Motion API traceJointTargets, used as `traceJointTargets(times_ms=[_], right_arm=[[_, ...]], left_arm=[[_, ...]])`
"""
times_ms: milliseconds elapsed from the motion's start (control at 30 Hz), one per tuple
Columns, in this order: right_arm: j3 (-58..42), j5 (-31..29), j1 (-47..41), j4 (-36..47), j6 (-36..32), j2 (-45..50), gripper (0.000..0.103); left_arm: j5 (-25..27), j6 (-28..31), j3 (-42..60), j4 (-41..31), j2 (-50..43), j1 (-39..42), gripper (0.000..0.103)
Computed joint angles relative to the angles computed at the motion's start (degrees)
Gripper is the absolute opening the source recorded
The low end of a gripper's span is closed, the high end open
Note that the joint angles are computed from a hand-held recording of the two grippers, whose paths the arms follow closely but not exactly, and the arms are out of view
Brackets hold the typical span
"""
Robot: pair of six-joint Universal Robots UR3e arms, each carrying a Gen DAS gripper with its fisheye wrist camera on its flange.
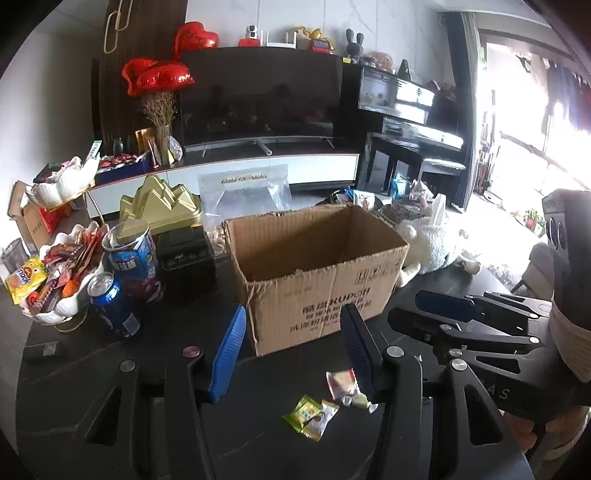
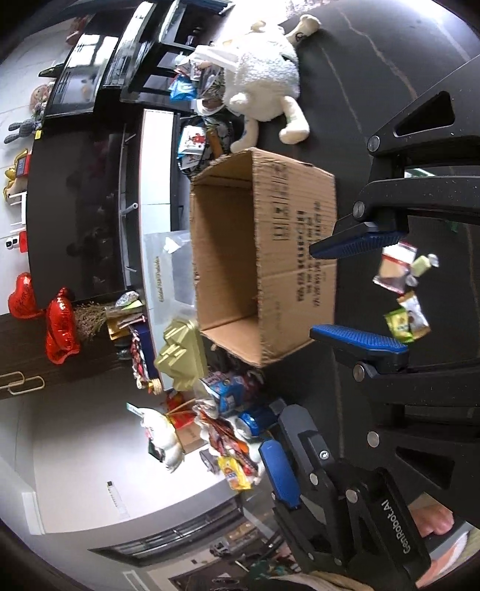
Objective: Organize snacks
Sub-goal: 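Move both tools back from the box toward the small candies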
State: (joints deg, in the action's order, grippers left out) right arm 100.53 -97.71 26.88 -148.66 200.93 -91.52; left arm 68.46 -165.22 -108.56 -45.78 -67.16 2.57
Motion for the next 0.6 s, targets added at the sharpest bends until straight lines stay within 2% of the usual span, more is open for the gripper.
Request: traceJointTargets(times_ms=[400, 600], right_arm=[[6.8, -2.5, 4.2, -2.8, 1.8, -1.5, 0.038], [10.3, -2.0, 4.7, -4.0, 3.2, -1.5, 0.038]], left_arm=[[-1.5, 3.3, -9.5, -1.9, 8.5, 2.1, 0.052], [-2.4, 4.5, -13.9, -2.7, 10.4, 3.1, 0.052]])
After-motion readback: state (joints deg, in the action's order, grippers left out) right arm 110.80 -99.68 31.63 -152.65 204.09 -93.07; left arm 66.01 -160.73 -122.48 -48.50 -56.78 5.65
